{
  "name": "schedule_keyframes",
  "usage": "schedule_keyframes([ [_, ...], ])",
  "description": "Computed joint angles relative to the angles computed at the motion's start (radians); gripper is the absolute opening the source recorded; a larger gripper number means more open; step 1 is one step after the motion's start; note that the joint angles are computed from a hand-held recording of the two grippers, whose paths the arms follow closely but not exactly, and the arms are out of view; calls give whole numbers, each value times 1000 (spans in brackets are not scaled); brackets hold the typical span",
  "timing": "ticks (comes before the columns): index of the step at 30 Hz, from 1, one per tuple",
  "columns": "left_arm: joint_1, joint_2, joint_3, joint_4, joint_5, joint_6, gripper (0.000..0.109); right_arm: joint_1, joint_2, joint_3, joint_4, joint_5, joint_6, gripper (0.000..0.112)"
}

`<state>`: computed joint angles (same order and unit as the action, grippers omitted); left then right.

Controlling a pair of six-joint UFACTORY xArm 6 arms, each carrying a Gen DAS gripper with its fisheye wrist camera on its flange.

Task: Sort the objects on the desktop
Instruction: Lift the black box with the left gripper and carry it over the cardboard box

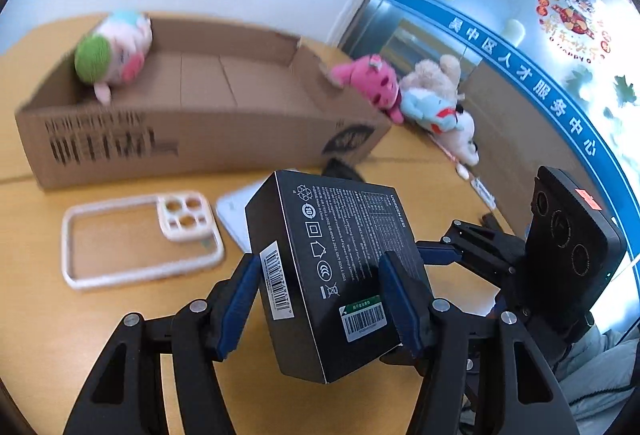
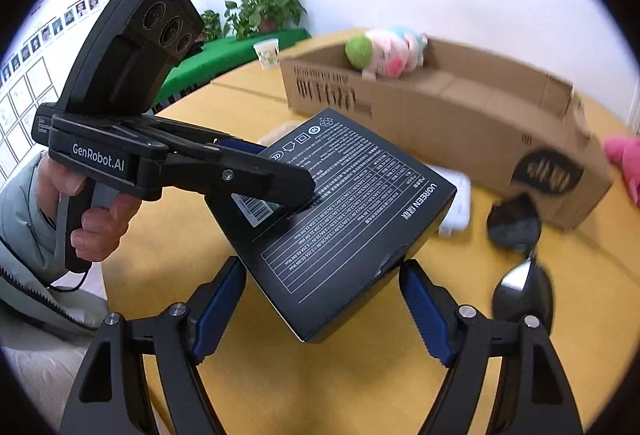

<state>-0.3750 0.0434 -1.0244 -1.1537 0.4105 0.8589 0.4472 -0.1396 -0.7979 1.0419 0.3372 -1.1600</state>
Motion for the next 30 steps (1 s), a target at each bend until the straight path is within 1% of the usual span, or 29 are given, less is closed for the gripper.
schedule_keyframes([
  [4, 8, -7, -36, -5, -24, 12, 59, 3, -4, -35, -12, -15, -32, 79],
  [8, 19, -3, -98, 1, -58, 31, 59, -13, 22, -121, -1, 10, -58, 79],
  [12, 23, 19, -184, 69, -106, 28, 59, 2, 68, -219, -95, -37, -41, 79],
  [16, 35, 73, -310, 136, -138, 6, 59, -16, 129, -352, -154, -26, -43, 79],
  [19, 53, 128, -419, 167, -124, -6, 59, -28, 180, -454, -235, -24, -12, 79],
  [20, 60, 147, -455, 173, -118, -9, 59, -30, 215, -508, -261, -23, 2, 79],
  [25, 90, 263, -640, 219, -83, -46, 59, -55, 317, -682, -347, 10, 55, 79],
  [27, 104, 319, -727, 243, -62, -72, 59, -68, 371, -769, -375, 40, 87, 79],
  [30, 130, 420, -882, 280, -7, -125, 59, -88, 457, -907, -396, 88, 123, 79],
])
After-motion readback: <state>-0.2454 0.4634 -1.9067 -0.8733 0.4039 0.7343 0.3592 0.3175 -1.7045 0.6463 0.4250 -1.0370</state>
